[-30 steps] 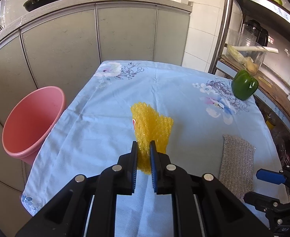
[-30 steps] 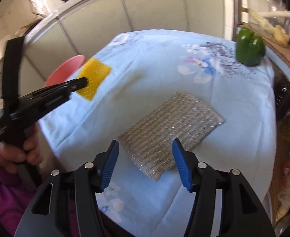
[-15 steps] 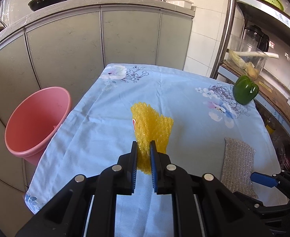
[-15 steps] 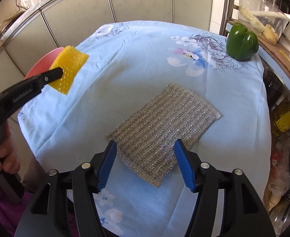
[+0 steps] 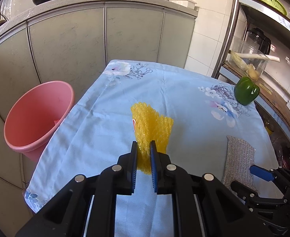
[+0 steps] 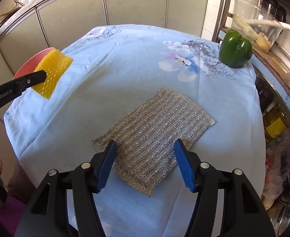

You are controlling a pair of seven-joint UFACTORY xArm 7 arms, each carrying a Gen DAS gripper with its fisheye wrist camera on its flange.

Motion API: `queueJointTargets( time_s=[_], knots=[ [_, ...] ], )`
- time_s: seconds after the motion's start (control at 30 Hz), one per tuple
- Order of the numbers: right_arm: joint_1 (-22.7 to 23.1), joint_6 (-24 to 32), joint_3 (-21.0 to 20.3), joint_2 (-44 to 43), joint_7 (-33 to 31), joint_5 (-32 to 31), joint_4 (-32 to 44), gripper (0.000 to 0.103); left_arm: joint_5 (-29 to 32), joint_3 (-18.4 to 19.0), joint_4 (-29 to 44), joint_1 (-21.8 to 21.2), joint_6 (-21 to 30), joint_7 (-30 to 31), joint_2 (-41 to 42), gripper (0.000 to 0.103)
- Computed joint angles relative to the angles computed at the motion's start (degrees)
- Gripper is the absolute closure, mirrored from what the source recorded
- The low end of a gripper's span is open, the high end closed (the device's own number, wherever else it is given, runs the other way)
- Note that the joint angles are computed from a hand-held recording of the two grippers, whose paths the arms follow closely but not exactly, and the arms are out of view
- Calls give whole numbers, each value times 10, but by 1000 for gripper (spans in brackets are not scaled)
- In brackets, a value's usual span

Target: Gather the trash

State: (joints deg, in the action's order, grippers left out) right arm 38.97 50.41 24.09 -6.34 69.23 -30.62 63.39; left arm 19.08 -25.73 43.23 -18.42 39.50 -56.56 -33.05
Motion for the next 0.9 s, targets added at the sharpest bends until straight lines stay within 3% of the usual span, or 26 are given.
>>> queueJointTargets(
  time_s=[0.13,0.2,0.33,0.37,0.4,0.43,0.47,0.67,0.9],
  knots=[
    [-2,12,1,-13,12,-5,-9,84,1,-1,-1,0,3,-1,-7,92],
    [-4,0,-2,-27,8,12,-21,89,2,-2,-1,-1,5,-1,-10,92],
    [-21,-28,6,-73,34,30,-53,89,1,-4,-1,1,11,-4,-16,91],
    [-24,-34,3,-89,38,48,-65,85,0,-3,-1,2,12,-4,-17,91],
    [-27,-47,-1,-101,37,69,-77,77,-1,-2,-1,1,13,-4,-18,91],
    [-28,-64,-8,-115,34,98,-94,59,-2,-2,-2,1,13,-4,-18,91],
    [-33,-72,-6,-122,34,112,-103,53,-3,-2,-2,1,12,-3,-18,91],
    [-52,-85,15,-98,17,141,-99,51,-6,-1,-2,-2,11,3,-18,90],
    [-49,-41,30,-45,30,66,-47,51,-15,5,-8,-2,12,7,-27,90]
  ],
)
